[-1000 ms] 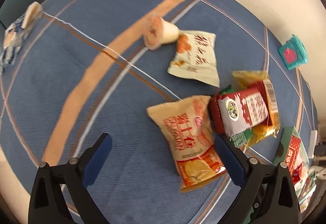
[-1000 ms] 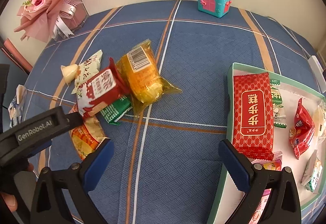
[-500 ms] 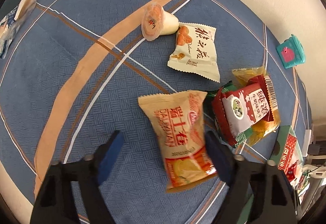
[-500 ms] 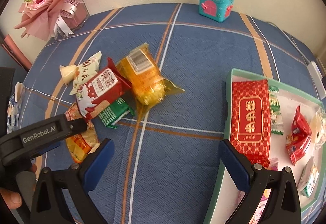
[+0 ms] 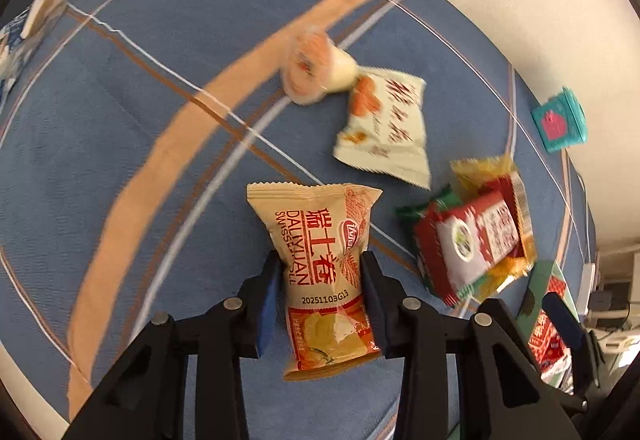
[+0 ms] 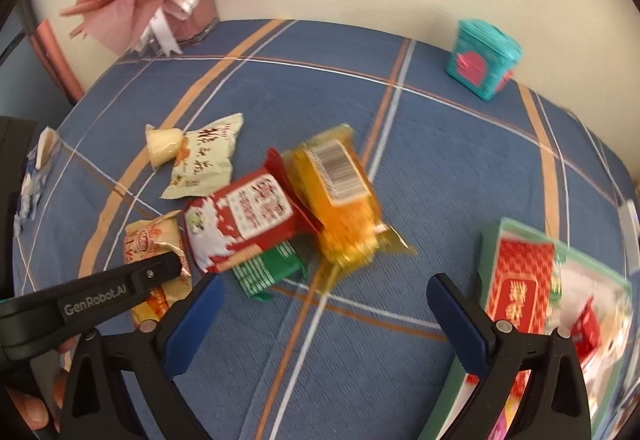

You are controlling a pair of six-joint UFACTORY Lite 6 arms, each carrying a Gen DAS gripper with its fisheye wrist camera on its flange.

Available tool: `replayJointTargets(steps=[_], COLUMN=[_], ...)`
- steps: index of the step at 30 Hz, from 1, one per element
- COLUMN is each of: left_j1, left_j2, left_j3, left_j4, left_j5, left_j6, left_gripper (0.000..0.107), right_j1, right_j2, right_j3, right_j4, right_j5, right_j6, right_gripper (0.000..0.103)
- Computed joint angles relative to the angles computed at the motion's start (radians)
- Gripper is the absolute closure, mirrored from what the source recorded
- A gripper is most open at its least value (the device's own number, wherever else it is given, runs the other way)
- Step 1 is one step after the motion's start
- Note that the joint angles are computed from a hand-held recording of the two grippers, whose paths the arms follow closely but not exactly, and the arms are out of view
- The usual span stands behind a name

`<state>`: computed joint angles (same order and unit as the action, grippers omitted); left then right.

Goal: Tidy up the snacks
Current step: 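Grasp the Dalijuan pastry bag with the left gripper while the right grasps the milk biscuit pack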

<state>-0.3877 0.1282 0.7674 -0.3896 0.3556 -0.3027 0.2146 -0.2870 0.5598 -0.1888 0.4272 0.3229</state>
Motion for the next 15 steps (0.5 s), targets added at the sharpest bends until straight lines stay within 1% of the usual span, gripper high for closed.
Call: replayJointTargets(steps=[2,6,12,13,14,15], left_j1=[0.023,0.095,0.154,0.162,0.128,0.129], left_j2=[-0.014,-0.047,-0.124,-0.134,-0.130,-0.133], left_j3=[-0.007,-0.028,-0.054,-0.057,-0.069,-0.071], left_j4=[0.021,-0.025,-0.023,-0.022,-0.018,-0.016], left_j5=[0.005,0.012,0.037,0.041,0.016,0.016], left_j6=[-0.015,0.045,0.064,0.067,0.034,0.031], left_gripper=[0.067,0.067,0.067,0.067,0.067,0.067], right_j1=[0.019,0.049,0.067,0.070,0.073,0.072], right_j2=[0.029,0.106,0.234,0.254,0.274,0.294], right_j3=[0.033,0.108,0.223,0.240,0.254,0.269], right_j4=[-0.013,-0.037,0.025,0.026,0.029,0.045], right_j5=[-0.003,0.006,0.030,0.035,0.035,0.038], right_j6=[-0.003,0.014,-0.053,-0.060,-0.066,-0.085], right_gripper=[0.004,0.004,0.006,0.006,0.007,0.008])
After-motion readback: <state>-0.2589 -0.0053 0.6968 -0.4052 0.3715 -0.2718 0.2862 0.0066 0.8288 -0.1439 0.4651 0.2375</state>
